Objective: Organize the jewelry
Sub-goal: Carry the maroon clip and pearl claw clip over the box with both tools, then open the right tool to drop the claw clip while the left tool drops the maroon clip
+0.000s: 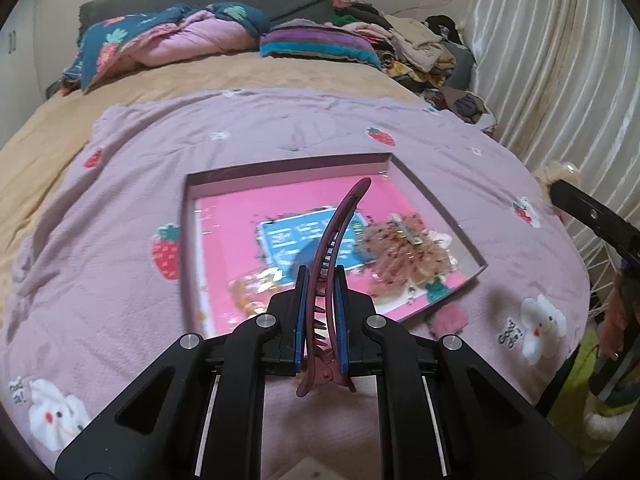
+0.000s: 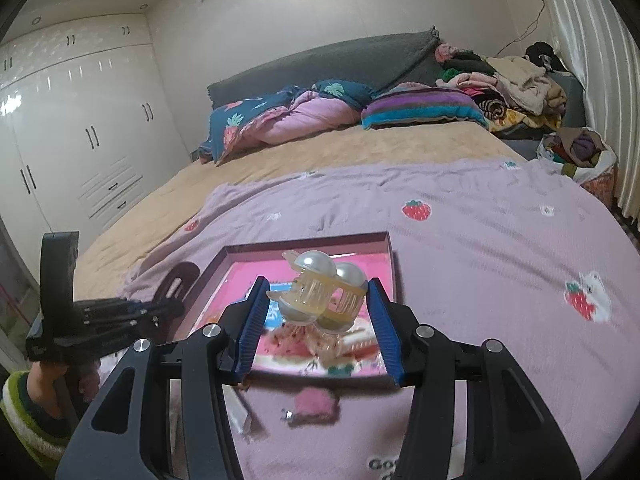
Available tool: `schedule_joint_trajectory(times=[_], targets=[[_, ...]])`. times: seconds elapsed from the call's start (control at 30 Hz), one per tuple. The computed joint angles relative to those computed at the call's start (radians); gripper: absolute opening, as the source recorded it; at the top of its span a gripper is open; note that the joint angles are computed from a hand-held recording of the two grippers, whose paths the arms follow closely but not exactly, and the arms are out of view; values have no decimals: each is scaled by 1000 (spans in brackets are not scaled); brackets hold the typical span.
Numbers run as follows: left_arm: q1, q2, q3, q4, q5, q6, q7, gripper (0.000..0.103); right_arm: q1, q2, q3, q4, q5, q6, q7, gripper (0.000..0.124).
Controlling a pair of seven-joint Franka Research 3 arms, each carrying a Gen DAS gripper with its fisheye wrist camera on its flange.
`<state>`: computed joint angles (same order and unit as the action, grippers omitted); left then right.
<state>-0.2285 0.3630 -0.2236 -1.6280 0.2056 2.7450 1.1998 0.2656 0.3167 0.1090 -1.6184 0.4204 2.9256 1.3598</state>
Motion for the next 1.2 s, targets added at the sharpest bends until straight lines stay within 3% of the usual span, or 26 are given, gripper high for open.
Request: schedule_joint_trajectory(times=[0.63, 1.2], targets=[[-86, 221, -14, 291, -6, -174, 69, 6, 1, 278, -41, 406, -117, -172, 47, 49], [-106, 304, 36, 402, 26, -242, 13, 7, -6, 413, -35, 509, -127, -298, 54, 49]])
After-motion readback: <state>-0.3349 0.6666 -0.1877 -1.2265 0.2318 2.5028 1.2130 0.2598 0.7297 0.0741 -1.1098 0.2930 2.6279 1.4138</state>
